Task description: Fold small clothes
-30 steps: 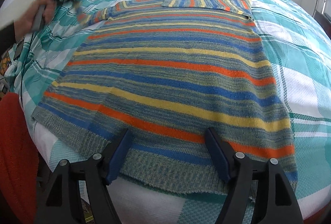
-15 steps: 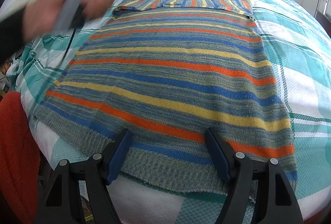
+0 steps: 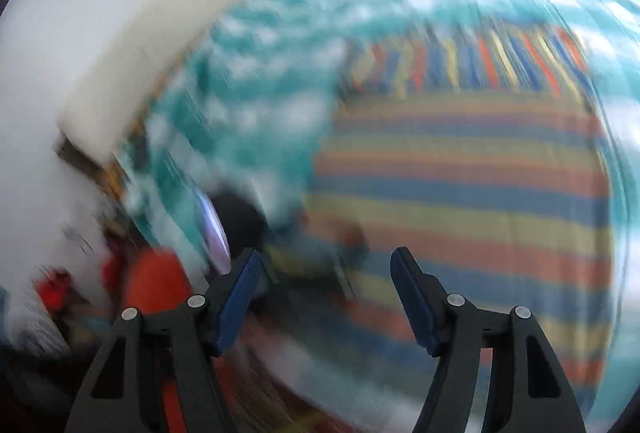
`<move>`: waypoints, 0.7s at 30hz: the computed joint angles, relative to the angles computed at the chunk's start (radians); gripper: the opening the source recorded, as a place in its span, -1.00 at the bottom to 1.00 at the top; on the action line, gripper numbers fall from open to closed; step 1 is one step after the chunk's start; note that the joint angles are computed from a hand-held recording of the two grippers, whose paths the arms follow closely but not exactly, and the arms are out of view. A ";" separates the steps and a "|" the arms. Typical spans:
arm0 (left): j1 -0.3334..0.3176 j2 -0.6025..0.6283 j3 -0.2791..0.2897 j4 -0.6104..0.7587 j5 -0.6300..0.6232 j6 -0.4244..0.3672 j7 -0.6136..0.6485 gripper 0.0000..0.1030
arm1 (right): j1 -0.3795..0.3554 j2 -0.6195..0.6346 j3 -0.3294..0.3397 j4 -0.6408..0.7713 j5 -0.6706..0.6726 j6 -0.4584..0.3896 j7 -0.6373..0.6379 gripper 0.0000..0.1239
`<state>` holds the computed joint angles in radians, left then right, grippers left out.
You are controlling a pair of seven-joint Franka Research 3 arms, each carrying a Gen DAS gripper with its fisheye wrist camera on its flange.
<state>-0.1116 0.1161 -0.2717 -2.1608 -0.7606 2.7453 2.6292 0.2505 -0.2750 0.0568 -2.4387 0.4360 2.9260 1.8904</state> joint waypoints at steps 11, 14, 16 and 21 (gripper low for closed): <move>0.021 0.029 -0.004 0.031 -0.060 -0.048 0.034 0.99 | -0.208 0.674 -0.167 0.679 0.092 -0.200 0.011 -0.25; 0.022 0.034 -0.005 0.034 -0.059 -0.046 0.031 0.99 | -0.284 0.746 -0.096 0.753 0.136 -0.204 -0.029 -0.25; 0.023 0.034 -0.007 0.032 -0.058 -0.044 0.031 0.99 | -0.309 0.786 -0.075 0.809 0.129 -0.269 -0.040 -0.25; 0.025 0.033 -0.009 0.031 -0.058 -0.042 0.031 0.99 | -0.285 0.758 -0.092 0.796 0.040 -0.239 -0.055 -0.96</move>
